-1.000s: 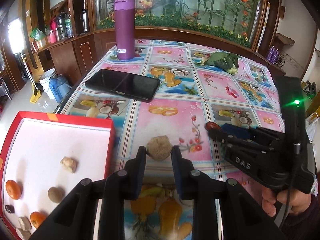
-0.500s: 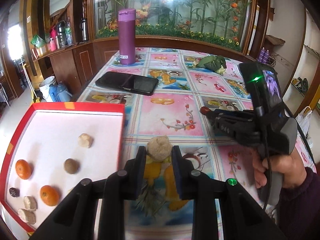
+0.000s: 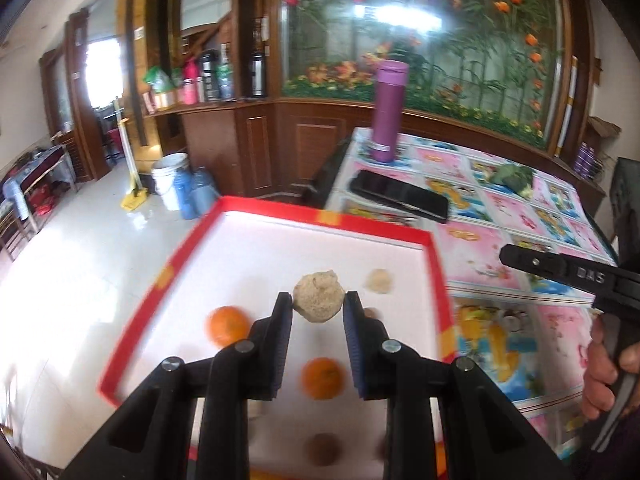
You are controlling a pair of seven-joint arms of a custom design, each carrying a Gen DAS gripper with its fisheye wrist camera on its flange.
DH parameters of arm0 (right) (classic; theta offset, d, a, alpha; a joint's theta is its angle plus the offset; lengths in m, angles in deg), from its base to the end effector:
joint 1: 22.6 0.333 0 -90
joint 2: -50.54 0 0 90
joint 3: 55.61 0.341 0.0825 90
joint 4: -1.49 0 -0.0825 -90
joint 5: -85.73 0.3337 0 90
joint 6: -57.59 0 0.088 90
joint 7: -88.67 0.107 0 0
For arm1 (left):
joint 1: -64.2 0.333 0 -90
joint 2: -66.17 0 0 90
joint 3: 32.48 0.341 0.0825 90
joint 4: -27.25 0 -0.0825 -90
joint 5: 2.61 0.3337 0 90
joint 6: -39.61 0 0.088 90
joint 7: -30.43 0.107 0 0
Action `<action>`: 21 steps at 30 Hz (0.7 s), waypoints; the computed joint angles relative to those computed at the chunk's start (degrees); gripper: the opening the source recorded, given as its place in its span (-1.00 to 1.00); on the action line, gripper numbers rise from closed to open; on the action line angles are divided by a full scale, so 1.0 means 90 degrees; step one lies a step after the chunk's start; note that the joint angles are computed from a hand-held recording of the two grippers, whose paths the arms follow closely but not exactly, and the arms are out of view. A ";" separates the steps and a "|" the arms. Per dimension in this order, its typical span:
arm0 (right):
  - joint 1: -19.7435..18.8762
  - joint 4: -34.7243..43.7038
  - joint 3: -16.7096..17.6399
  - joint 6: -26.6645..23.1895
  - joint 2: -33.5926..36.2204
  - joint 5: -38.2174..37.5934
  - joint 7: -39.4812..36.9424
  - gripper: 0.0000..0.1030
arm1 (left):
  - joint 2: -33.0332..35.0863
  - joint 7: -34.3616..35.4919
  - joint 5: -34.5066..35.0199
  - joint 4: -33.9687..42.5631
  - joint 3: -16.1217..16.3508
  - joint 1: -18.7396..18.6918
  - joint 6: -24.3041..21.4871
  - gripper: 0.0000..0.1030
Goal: Organize fruits
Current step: 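Carry the beige lump over the tray while the right gripper releases the date there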
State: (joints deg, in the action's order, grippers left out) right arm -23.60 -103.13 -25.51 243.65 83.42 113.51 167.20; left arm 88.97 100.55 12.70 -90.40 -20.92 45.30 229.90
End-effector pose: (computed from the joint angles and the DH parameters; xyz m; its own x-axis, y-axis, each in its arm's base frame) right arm 0.6327 0.2211 0.3989 0.1771 -0.8790 -0.4428 -0.7323 0.1829 -0.6560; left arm 0.6082 -0.1221 0.4086 -0.1251 -0.9920 0.0168 -0.6418 0.0680 -0.7639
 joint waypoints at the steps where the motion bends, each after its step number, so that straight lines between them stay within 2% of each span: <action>1: 0.0147 0.0121 -0.0047 -0.0097 0.0032 -0.0052 0.0010 -0.75 | -0.0025 -0.0015 -0.0031 -0.0082 0.0151 -0.0043 0.0064 -0.45; 3: 0.0419 0.0376 -0.0094 -0.0310 0.0106 -0.0126 -0.0051 -0.75 | -0.0070 0.0015 -0.0115 -0.0231 0.0331 -0.0045 0.0157 -0.45; 5: 0.0830 0.0677 -0.0349 -0.0542 0.0178 -0.0177 -0.0087 -0.75 | -0.0086 0.0097 -0.0269 -0.0357 0.0608 -0.0177 0.0220 -0.45; 7: 0.1253 0.1025 -0.0674 -0.0806 0.0297 -0.0207 -0.0096 -0.75 | -0.0082 0.0202 -0.0402 -0.0437 0.0710 -0.0182 0.0229 -0.45; 13: 0.2248 0.2002 -0.1580 -0.1612 0.0766 -0.0309 0.0057 -0.75 | -0.0025 0.0349 -0.0432 -0.0433 0.0215 0.0375 0.0075 -0.45; 17: 0.2721 0.2428 -0.2151 -0.2021 0.0971 -0.0542 0.0332 -0.75 | 0.0035 0.0339 -0.0356 -0.0355 0.0093 0.0503 0.0009 -0.44; 18: 0.2821 0.2568 -0.2287 -0.2146 0.1038 -0.0622 0.0444 -0.75 | 0.0060 0.0334 -0.0333 -0.0305 0.0077 0.0520 -0.0042 -0.44; 21: 0.2994 0.2922 -0.2571 -0.2506 0.1210 -0.0839 0.0768 -0.75 | 0.0157 0.0258 -0.0273 -0.0203 0.0461 0.0191 -0.0154 -0.44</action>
State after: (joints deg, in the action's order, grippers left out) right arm 3.34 -76.84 -48.65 221.10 94.31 105.96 174.11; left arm 90.39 102.87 10.24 -92.23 -16.77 47.02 228.51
